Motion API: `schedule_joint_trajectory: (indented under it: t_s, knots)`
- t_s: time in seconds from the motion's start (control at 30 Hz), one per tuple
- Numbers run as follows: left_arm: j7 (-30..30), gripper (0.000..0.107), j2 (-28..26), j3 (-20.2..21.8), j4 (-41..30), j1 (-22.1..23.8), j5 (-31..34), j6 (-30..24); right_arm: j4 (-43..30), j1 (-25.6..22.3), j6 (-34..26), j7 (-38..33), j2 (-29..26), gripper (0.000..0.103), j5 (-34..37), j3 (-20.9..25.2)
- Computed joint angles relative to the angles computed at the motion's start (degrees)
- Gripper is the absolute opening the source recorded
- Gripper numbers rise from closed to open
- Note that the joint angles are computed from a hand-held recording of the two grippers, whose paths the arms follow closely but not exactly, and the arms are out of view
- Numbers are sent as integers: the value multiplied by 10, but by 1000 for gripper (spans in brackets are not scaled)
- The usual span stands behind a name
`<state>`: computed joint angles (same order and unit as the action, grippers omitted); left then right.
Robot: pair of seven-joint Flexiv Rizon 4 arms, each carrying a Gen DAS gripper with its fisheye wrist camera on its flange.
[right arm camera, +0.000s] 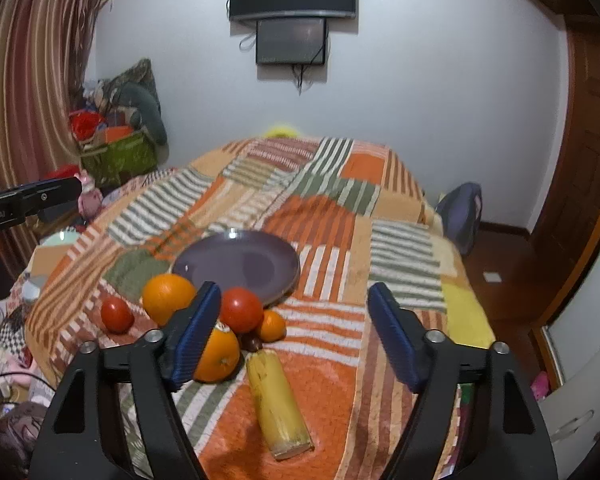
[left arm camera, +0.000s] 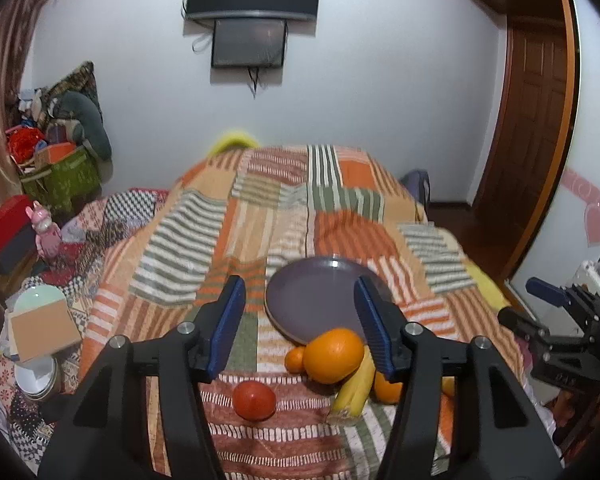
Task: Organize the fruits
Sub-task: 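Grasp the yellow banana with the right tool while the left tool grasps a large orange, then carry the banana onto the purple plate with the right tool while the left tool places the orange there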
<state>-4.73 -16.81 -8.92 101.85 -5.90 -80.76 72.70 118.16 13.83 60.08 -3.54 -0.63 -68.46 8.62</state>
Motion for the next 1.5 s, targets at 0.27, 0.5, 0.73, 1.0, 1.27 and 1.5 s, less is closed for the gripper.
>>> schedule_joint_trajectory:
  t_s: [0.27,0.5,0.73,1.0,1.27,1.5]
  knots:
    - [-144,54,-25,9,0,28,167,-97,5,-1,52,-84,-27,50,109,-6]
    - [-203,59,-50,6,-16,44,276,-129,9,12,49,-135,-41,50,189,-6]
    - [-250,73,-66,4,-28,53,342,-161,9,26,53,-189,-58,49,284,-2]
    - [-294,82,-89,6,-52,53,408,-184,8,36,61,-240,-71,50,376,1]
    - [-341,82,-116,6,-79,56,452,-198,2,44,67,-258,-84,42,406,-6]
    - [-359,82,-127,3,-92,56,473,-208,10,45,94,-231,-85,37,389,-17]
